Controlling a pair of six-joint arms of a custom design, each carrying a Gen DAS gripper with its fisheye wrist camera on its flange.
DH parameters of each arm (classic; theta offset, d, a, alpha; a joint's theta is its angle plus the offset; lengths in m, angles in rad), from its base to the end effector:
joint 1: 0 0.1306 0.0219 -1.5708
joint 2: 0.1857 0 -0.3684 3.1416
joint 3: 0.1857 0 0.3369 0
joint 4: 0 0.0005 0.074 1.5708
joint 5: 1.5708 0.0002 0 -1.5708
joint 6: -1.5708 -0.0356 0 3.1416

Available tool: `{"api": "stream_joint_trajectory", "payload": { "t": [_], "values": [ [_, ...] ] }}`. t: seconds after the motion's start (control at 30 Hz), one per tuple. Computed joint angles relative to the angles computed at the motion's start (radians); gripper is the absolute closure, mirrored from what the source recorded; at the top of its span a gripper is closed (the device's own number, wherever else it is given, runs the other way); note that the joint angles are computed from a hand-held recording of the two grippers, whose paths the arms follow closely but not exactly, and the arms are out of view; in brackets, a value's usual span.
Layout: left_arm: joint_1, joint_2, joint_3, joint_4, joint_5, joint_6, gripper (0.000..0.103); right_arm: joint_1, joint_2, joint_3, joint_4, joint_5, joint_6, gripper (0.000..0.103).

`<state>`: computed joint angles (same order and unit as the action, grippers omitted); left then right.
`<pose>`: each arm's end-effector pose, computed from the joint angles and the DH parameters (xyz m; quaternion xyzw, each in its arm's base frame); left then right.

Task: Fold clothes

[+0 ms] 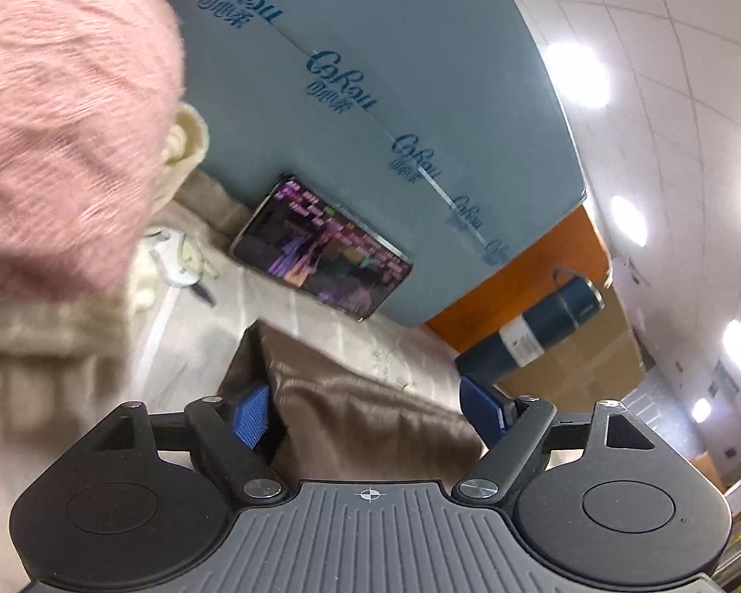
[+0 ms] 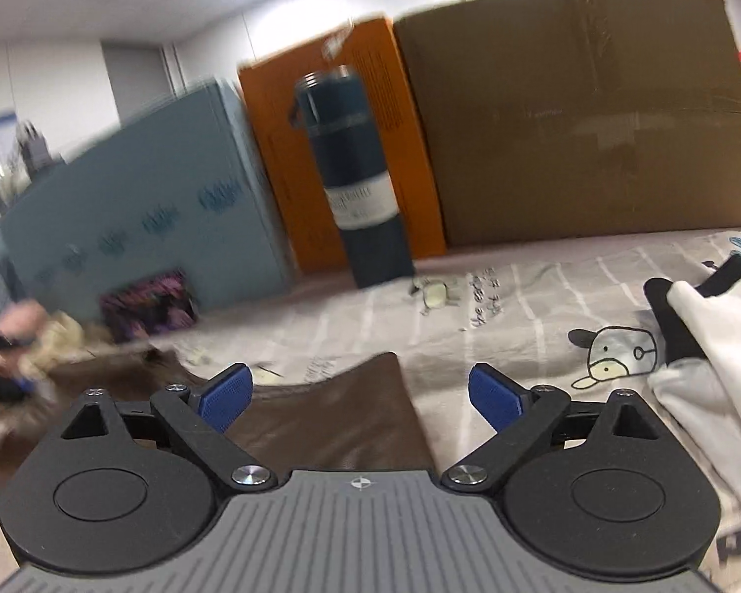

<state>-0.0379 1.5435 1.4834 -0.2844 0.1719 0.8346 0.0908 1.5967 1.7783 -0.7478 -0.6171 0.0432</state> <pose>0.5183 -0.0262 0.4371 -0.2705 0.7702 -0.3059 0.4900 0.5135 0.0669 0.4962 -0.2018 0.8234 0.2770 0.4522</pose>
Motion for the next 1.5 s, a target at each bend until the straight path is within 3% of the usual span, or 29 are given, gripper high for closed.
{"api": "stream_joint_trajectory", "payload": {
  "t": [0.07,0.17,0.23,0.27,0.3,0.33,0.37,0.43,0.47,0.5,0.57,0.6,0.67,0.83,1.0,1.13,1.33,1.5],
  "values": [
    [0.004,0.021,0.023,0.011,0.025,-0.008,0.016,0.006,0.06,0.08,-0.092,-0.022,0.033,0.008],
    [0.009,0.06,0.06,0.017,0.058,-0.013,0.016,0.014,0.082,0.085,-0.108,-0.07,0.071,0.008],
    [0.002,0.079,0.075,0.007,0.057,-0.03,0.018,0.005,0.079,0.064,-0.094,-0.15,0.083,0.008],
    [-0.007,0.081,0.077,-0.003,0.036,-0.058,0.024,0.002,0.071,0.047,-0.083,-0.174,0.084,0.008],
    [-0.018,0.079,0.08,-0.017,0.004,-0.105,0.047,0.003,0.069,0.035,-0.063,-0.175,0.082,0.008],
    [-0.033,0.079,0.089,-0.042,-0.036,-0.162,0.061,0.0,0.066,0.026,-0.044,-0.188,0.068,0.008],
    [-0.045,0.079,0.102,-0.073,-0.071,-0.209,0.082,-0.002,0.063,0.017,-0.024,-0.201,0.053,0.009],
    [-0.062,0.066,0.099,-0.078,-0.112,-0.262,0.088,-0.003,0.055,-0.001,0.01,-0.201,0.034,0.014],
    [-0.068,0.053,0.083,-0.053,-0.119,-0.28,0.091,-0.001,0.049,-0.009,0.024,-0.186,0.031,0.024],
    [-0.075,0.037,0.064,-0.021,-0.123,-0.294,0.092,0.007,0.038,-0.024,0.043,-0.142,0.037,0.032],
    [-0.089,-0.005,0.013,0.053,-0.111,-0.31,0.094,0.017,0.012,-0.058,0.072,-0.075,0.05,0.07],
    [-0.1,-0.03,-0.014,0.085,-0.116,-0.322,0.095,0.019,0.005,-0.069,0.082,-0.056,0.054,0.077],
    [-0.144,-0.088,-0.072,0.134,-0.205,-0.373,0.097,0.009,-0.008,-0.096,0.12,-0.081,0.043,0.094],
    [-0.238,-0.228,-0.218,0.267,-0.278,-0.453,0.097,-0.011,-0.06,-0.175,0.23,-0.145,0.019,0.098],
    [-0.3,-0.375,-0.386,0.387,-0.213,-0.475,0.097,-0.076,-0.204,-0.356,0.415,-0.235,-0.08,0.098],
    [-0.33,-0.484,-0.509,0.48,-0.142,-0.453,0.097,-0.152,-0.327,-0.489,0.508,-0.287,-0.144,0.098],
    [-0.387,-0.631,-0.627,0.454,-0.131,-0.4,0.096,-0.273,-0.468,-0.629,0.58,-0.427,-0.209,0.098],
    [-0.446,-0.68,-0.697,0.383,-0.188,-0.305,0.091,-0.396,-0.541,-0.684,0.492,-0.583,-0.156,0.091]
  ]
}}
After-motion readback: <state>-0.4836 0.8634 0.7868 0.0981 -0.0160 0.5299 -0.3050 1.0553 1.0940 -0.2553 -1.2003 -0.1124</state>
